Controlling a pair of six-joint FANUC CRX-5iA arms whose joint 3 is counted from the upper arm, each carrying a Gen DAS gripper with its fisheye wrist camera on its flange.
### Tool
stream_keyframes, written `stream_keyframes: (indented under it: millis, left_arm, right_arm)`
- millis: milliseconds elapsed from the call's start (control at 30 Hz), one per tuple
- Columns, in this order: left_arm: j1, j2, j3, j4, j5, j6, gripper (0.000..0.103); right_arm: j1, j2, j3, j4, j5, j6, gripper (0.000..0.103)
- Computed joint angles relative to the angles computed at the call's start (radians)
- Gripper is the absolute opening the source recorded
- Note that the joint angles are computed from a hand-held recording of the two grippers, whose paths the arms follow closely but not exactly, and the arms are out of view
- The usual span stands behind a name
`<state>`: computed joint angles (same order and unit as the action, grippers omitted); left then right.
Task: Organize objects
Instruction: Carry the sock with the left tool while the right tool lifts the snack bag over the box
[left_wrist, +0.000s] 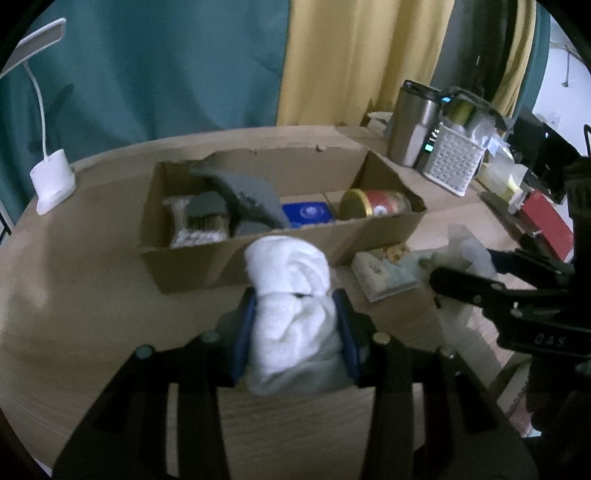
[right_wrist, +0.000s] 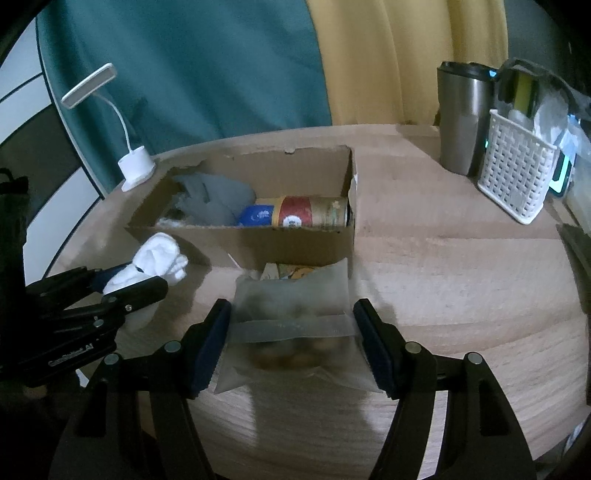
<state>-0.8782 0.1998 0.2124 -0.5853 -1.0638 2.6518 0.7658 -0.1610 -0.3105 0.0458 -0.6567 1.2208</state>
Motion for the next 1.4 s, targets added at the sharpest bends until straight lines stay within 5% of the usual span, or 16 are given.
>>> stream_keyframes:
  millis: [1400]
  left_arm:
    - [0.026,-0.007,0.074,-0.045,-0.005,-0.058,0.042]
  right_arm:
    - [-0.029,0.039,0.091,-0.001,0.036,0.037,0.071]
